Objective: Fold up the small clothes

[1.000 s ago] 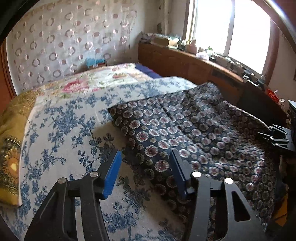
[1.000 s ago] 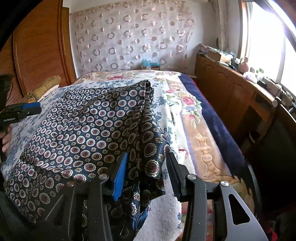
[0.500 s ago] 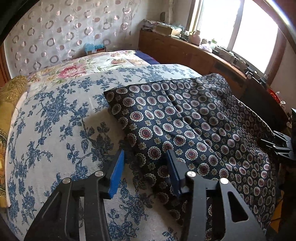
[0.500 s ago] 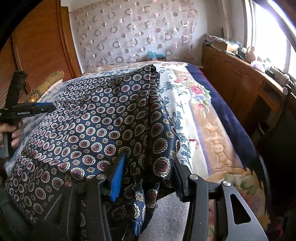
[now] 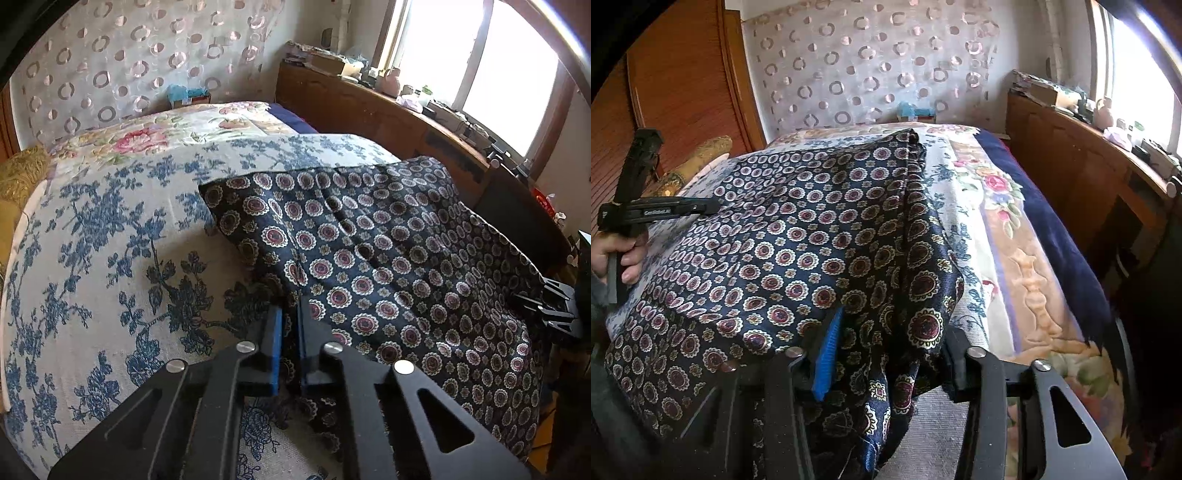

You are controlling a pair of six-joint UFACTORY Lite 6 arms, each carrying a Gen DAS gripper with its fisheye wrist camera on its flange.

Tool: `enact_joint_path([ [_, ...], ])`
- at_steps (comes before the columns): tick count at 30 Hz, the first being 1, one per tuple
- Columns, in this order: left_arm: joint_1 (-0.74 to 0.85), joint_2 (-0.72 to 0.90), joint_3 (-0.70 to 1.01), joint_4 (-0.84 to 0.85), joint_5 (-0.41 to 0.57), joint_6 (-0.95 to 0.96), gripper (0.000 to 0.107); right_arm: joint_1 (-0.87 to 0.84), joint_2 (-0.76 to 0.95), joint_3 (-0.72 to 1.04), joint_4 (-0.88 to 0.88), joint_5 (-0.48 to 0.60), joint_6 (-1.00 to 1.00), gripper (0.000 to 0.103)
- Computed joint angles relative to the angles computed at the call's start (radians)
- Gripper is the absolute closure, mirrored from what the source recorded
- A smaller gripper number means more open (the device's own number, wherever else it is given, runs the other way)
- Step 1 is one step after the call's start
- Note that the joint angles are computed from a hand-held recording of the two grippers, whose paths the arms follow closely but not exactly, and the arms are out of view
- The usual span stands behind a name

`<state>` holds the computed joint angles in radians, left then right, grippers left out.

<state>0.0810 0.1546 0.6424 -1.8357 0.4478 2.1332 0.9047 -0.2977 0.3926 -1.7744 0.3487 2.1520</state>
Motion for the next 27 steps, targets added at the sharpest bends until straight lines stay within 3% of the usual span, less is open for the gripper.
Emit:
enact_joint_path([
  [2,-0.005,-0.03,-0.021,-0.041,-0.004,0.043,0.102,0.005,0.004,0.004,-0.022,-0.01,0.014,0.082],
  [5,-0.006,-0.078,-0.048,-0.108,-0.014,0.112,0.102,0.04,0.032,0.02,-0.04,0.01,0.045,0.095],
  [15,0.147,-0.041,0.034,0.005,0.009,0.075,0.102,0.102,0.162,0.155,-0.063,0.036,0.041,0.096],
  [22,0.287,0.002,0.122,0.068,0.027,0.053,0.102,0.075,0.332,0.31,-0.298,-0.005,0.22,0.096],
  [27,0.344,0.031,0.159,0.086,0.022,0.063,0.102,0.099,0.459,0.431,-0.31,-0.007,0.184,0.096],
])
